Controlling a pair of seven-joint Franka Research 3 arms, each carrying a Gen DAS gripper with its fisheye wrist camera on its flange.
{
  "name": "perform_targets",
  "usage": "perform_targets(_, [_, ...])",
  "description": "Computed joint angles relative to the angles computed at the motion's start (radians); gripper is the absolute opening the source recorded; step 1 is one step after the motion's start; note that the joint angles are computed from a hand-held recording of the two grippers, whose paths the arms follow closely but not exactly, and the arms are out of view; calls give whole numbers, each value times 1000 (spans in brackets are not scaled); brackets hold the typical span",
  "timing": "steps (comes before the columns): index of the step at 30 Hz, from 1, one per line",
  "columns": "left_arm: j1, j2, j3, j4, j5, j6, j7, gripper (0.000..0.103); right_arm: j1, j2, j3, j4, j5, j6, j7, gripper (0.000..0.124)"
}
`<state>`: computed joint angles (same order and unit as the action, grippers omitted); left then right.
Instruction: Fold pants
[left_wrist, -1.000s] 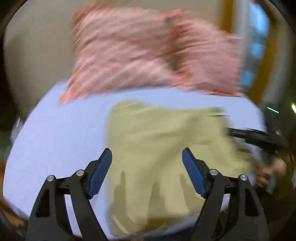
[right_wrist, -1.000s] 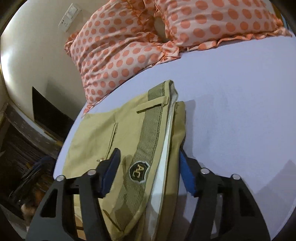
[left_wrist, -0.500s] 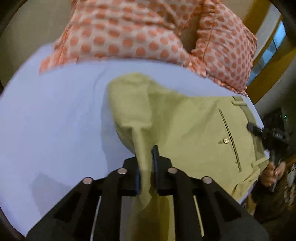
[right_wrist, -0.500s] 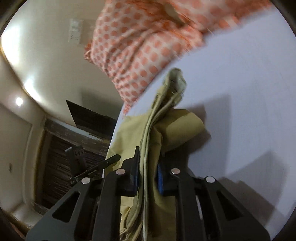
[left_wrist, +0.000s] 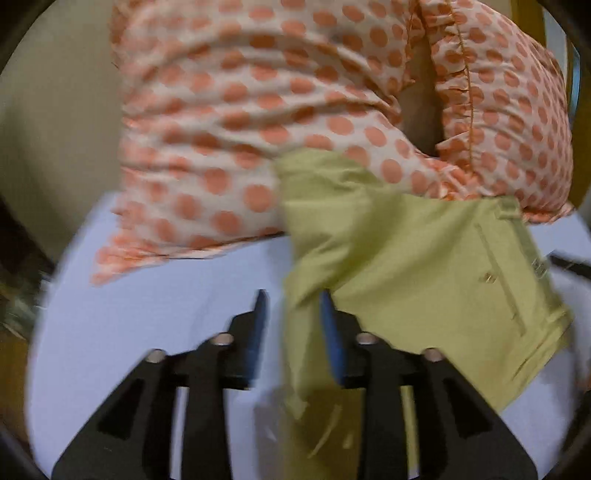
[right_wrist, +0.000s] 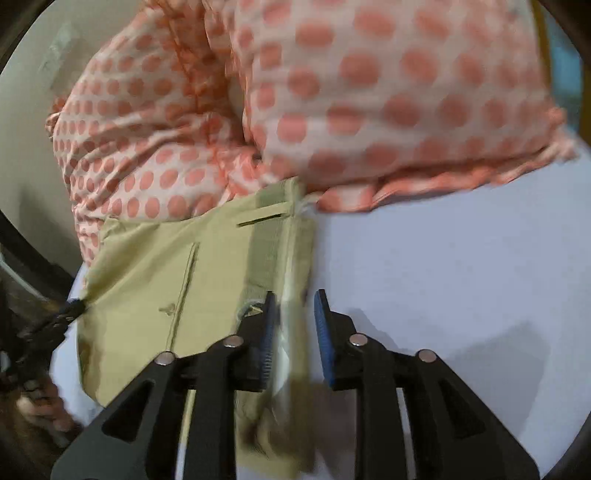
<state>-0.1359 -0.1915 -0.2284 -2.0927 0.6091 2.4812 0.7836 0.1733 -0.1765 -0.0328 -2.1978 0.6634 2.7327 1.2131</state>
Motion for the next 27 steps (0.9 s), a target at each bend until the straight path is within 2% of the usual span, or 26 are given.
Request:
perform_targets(1, [6,-60,-25,-43,69,-35,-62,86,-3,-66,13,-66,-15,53,6,84])
perform_targets(2, [9,-115,-45,-82,110,-61,-102,98,-10,-127,31,-124,-48,85,37,102])
perform_targets(3, [6,-171,-62,-124,136,-76,-132,101,-5,-185,42,-181,-69,115,56,102])
perform_targets(5, [-42,-282,-70,-215,87,-100,-113,101,73,-286,16,-265,-44,116,-12,102])
perform_targets(7, [-81,-333,-80,-258,16,-152,-89,101,76,-366,67,-347,-99,95,10,102])
perform_targets(10, [-118,-351,-97,-303,-56,-194,-98,101,67,-391,135,-401,-177,95,101,102])
perform_targets(12, [-130,-347,-91,-326,-87,-180,-109,101,72,-385,155,-417,-216,93,151,102])
perform_targets(13, [-133,-344,-86,-334,-101,-174,-114,101,51,-369,189,-413,-255,87,200,102])
perform_targets(17, [-141,-324,-77,-348,-140,-159,-122,101,-125,-336,381,-362,-521,-20,452,102])
perform_targets(19, [-143,-332,-75,-370,-151,-133,-137,101,-122,-352,382,-377,-563,-10,494,102])
perform_targets(20, [-145,-338,-69,-379,-160,-120,-139,101,-103,-351,362,-383,-559,-7,501,102])
perform_targets(23, [-159,-359,-21,-420,-232,-50,-128,101,-78,-354,336,-403,-590,23,540,102])
perform_targets(27, [-133,-368,-50,-433,-214,-33,-145,101,-49,-353,309,-410,-642,32,588,102])
